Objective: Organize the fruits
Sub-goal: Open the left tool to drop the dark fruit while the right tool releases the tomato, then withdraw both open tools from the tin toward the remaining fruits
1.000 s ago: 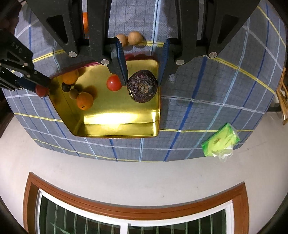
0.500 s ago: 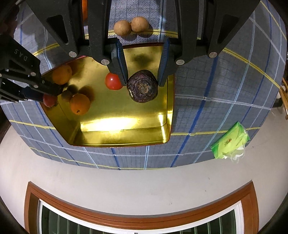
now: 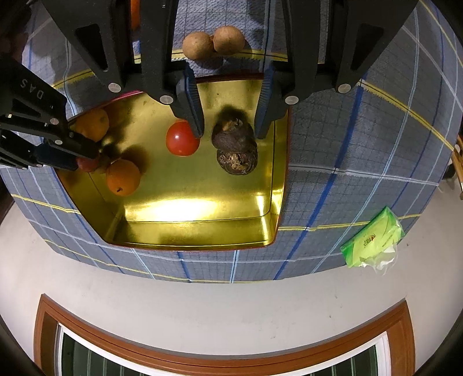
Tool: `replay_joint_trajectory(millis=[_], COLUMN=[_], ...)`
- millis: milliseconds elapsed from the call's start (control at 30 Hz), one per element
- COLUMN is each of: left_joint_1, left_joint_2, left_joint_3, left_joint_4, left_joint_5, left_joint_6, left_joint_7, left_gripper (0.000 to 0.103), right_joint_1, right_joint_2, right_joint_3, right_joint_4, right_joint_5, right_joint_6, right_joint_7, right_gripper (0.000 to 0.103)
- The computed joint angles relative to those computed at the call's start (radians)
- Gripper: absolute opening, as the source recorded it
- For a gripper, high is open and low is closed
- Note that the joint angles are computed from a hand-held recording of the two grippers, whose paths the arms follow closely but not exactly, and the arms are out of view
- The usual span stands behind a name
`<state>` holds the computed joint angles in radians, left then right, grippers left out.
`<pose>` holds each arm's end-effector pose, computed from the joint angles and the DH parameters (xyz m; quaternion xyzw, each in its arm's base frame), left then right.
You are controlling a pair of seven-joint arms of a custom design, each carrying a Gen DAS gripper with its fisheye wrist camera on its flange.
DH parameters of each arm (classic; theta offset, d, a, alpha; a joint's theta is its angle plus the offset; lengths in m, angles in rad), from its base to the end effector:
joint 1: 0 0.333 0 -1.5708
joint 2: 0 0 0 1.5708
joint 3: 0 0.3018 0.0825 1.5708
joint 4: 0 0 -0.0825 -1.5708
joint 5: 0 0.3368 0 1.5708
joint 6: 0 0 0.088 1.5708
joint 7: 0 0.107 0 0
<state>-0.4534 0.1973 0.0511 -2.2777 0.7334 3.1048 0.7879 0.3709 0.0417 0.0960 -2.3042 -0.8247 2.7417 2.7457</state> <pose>0.4656 -0.2600 0.3507 -0.5446 0.7774 -0.2578 0.1806 0.4397 0.2538 0.3807 -0.6763 0.6781 -0.2172 0.1887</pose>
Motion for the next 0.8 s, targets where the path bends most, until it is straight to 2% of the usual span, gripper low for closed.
replay_joint_trajectory(millis=[167, 267, 467, 567, 800], left_joint_1=[0.011, -0.005, 0.018, 0.051, 0.162], left_joint_2=[-0.011, -0.028, -0.091, -0.140, -0.257], left_joint_3=[-0.012, 0.009, 0.004, -0.017, -0.078], left_joint_4=[-0.013, -0.027, -0.082, -0.129, -0.258], left_joint_5=[-0.021, 0.020, 0.125, 0.172, 0.417], left_joint_6=[0.004, 0.013, 0.036, 0.050, 0.065], left_joint_7=[0.012, -0.027, -0.126, -0.175, -0.397], left_gripper=[0.044, 0.044, 0.044, 0.044, 0.044], right_joint_1=[0.003, 0.005, 0.010, 0.021, 0.055], right_joint_2=[-0.015, -0.038, -0.102, -0.138, -0.191], right_joint_3=[0.004, 0.011, 0.042, 0.067, 0.121], right_joint_4=[-0.007, -0.023, -0.069, -0.101, -0.191], right_joint_5=[-0.012, -0.017, -0.030, -0.034, -0.014], right_joint_6=[-0.005, -0.004, -0.012, -0.023, -0.027], right_joint_7=[0.010, 0.021, 0.063, 0.090, 0.158], right_gripper=[0.037, 0.037, 0.038, 0.038, 0.039])
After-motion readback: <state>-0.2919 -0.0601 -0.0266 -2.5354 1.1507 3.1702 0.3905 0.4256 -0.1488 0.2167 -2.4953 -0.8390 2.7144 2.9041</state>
